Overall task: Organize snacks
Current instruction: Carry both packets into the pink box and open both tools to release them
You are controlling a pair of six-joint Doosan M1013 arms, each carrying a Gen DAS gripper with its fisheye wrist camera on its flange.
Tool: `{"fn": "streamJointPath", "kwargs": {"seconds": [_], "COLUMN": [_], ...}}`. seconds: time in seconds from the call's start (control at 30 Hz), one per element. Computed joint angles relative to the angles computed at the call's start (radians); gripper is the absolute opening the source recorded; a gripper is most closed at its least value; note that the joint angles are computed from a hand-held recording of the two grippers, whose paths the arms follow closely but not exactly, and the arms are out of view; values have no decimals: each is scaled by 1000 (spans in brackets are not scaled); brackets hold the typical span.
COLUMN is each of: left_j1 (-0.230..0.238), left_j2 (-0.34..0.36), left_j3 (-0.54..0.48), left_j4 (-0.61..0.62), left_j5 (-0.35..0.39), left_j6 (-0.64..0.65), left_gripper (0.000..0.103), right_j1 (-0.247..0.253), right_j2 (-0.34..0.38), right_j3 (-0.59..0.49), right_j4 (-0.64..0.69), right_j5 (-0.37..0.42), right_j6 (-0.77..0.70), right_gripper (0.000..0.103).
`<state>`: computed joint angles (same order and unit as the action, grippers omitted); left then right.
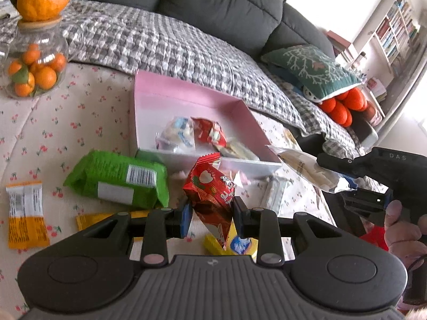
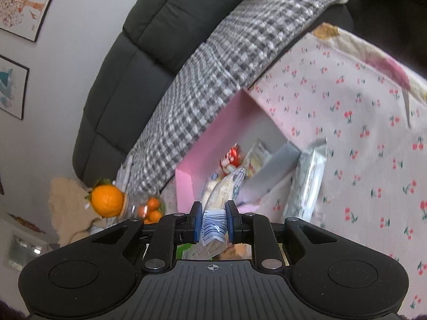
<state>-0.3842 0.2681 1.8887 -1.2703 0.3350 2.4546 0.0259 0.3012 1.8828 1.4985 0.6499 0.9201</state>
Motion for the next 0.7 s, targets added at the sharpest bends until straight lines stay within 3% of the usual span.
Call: {"fn": "streamJointPath", "kwargs": {"seconds": [0.07, 0.2, 0.53, 0.7], "left_j1": [-7, -7, -27, -39], "left_j2": [2, 23, 112, 152], "left_j3": [-9, -51, -185, -236], "left_j4": [4, 80, 442, 674], "left_j5": [-39, -37, -12, -3], "left_j6": [-1, -96, -443, -649], "left_gripper": [29, 29, 29, 29], "right_j1": [4, 14, 43, 63], "right_j2": [9, 35, 106, 138], "right_j3": [-14, -48, -131, -164], "right_j4": [3, 10, -1, -78], "right_j5": [-24, -54, -103, -141], "right_j6": [-5, -14, -46, -5], "right_gripper": [19, 19, 19, 19]}}
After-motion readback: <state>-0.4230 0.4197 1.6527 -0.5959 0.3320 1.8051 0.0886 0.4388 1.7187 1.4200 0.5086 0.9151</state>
